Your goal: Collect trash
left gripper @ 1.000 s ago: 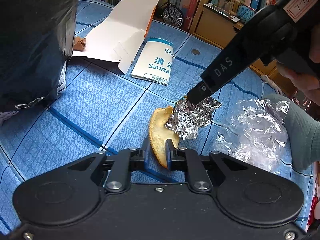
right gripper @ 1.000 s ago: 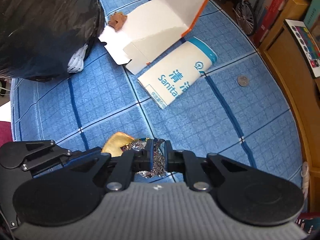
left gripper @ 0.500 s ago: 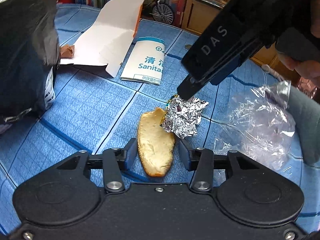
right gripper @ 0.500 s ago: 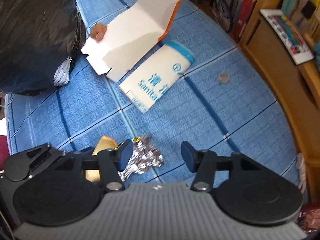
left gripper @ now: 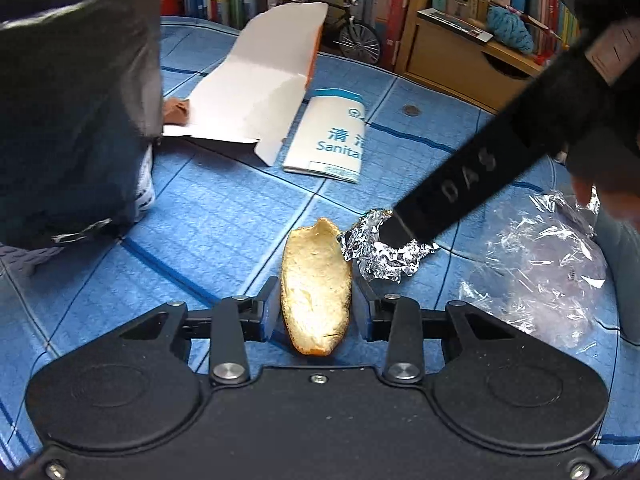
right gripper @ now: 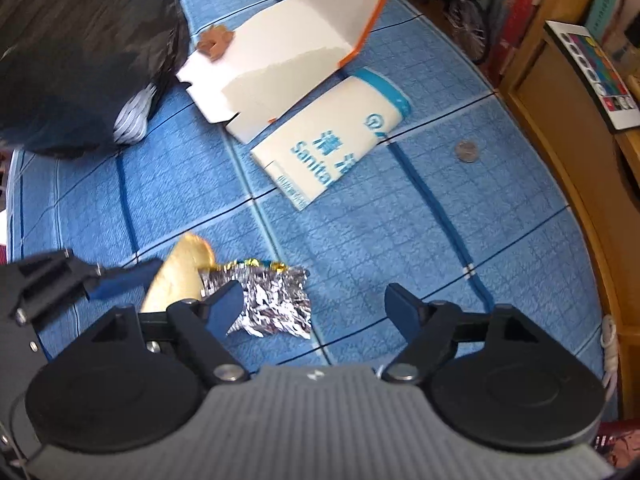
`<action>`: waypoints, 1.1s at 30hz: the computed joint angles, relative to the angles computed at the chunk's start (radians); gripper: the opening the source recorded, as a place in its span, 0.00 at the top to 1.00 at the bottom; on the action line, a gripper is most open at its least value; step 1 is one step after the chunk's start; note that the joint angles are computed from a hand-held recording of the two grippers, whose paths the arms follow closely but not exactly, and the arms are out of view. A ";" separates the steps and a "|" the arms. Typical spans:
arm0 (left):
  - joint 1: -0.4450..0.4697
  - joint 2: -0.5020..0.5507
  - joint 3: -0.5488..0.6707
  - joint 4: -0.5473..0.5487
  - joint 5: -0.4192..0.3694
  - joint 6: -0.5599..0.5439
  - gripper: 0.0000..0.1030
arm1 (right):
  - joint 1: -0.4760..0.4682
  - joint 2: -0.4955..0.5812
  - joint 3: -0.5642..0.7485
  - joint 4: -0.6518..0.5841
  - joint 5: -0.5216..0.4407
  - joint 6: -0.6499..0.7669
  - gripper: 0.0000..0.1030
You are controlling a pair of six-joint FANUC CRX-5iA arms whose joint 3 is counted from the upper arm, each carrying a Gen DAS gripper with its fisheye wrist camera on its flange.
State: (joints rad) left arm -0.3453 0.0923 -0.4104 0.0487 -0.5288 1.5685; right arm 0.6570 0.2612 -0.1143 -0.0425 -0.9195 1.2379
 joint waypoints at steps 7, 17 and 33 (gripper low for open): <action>-0.002 -0.012 0.001 -0.037 -0.016 0.046 0.65 | 0.012 0.041 0.043 -0.026 -0.019 0.035 0.16; 0.007 -0.010 0.003 -0.048 -0.035 0.078 0.65 | -0.009 0.102 0.141 -0.127 -0.097 0.118 0.24; 0.012 -0.027 0.009 -0.087 -0.049 0.138 0.65 | -0.064 0.130 0.208 -0.170 -0.130 0.024 0.53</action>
